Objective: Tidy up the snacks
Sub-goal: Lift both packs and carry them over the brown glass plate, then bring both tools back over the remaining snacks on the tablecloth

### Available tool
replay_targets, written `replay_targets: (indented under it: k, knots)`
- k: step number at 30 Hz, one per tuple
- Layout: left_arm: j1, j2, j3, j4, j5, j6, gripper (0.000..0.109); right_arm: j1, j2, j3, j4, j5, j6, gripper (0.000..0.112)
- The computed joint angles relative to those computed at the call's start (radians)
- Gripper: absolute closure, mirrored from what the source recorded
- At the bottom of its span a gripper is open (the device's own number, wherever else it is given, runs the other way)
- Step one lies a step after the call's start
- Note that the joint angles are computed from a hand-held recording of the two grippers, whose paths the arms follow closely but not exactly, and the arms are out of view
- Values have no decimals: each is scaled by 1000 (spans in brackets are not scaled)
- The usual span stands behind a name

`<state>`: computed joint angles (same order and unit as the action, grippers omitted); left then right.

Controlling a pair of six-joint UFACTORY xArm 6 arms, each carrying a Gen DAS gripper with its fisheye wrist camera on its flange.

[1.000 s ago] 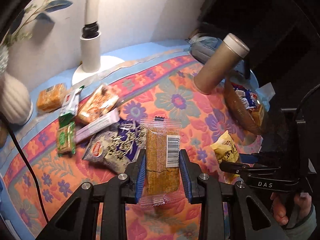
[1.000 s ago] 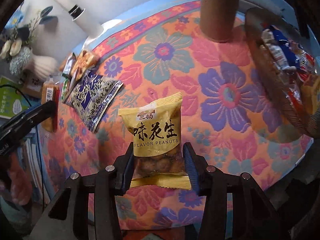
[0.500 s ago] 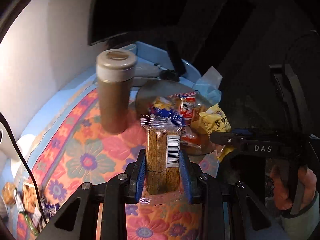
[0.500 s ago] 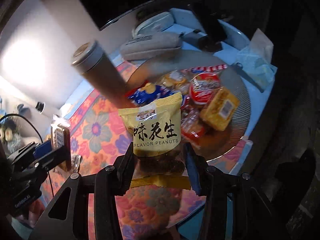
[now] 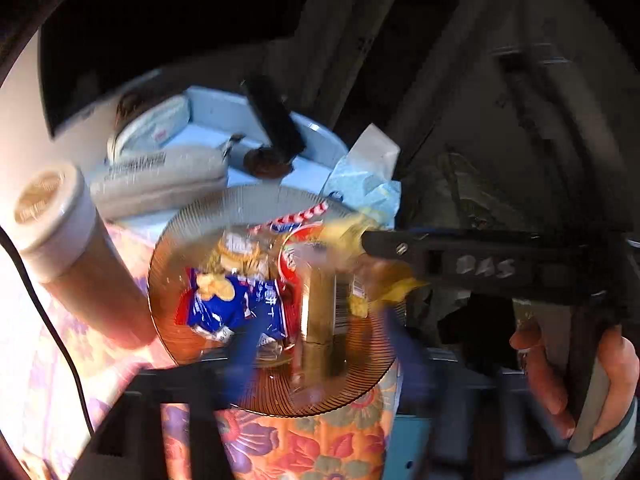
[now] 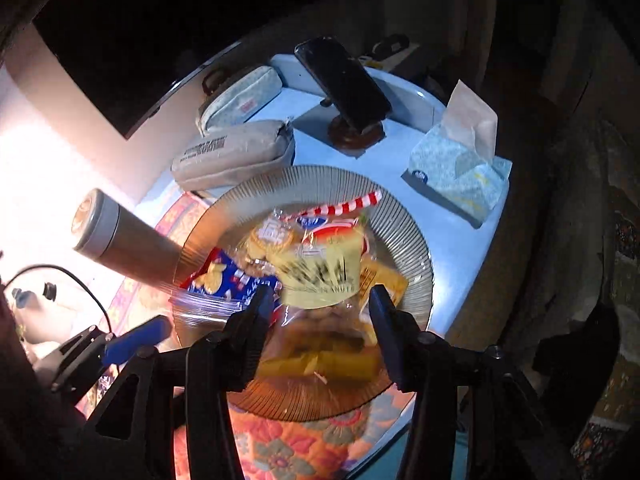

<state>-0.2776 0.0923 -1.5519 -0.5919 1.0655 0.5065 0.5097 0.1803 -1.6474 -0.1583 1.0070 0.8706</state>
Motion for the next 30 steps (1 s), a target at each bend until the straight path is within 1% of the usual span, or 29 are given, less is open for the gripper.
replay_targets:
  k: [2, 5, 8, 12, 17, 19, 21, 24, 27, 30]
  knots:
    - [18, -21, 37, -42, -7, 2, 32, -6, -23, 35, -5, -21, 12, 56]
    - [42, -61, 84, -27, 25, 4, 32, -7, -60, 91, 8, -38, 27, 56]
    - [79, -118, 154, -19, 52, 4, 32, -3, -80, 132, 51, -55, 33, 56]
    - [139, -222, 274, 1, 66, 11, 32, 33, -78, 141, 80, -47, 37, 56]
    - [251, -330, 403, 10, 98, -17, 32, 100, -54, 103, 98, -41, 30, 56]
    - [301, -367, 446, 16, 107, -36, 32, 130, -30, 64, 107, -31, 15, 56]
    - [370, -407, 487, 16, 120, -46, 32, 154, 4, 16, 119, -21, -9, 56]
    - [468, -448, 528, 22, 131, -58, 33, 196, 85, -98, 134, 17, -47, 56]
    - [580, -464, 549, 19, 144, -58, 33, 233, 186, -240, 172, 51, -90, 56]
    - [685, -463, 554, 22, 141, -65, 33, 273, 309, -424, 205, 112, -141, 56]
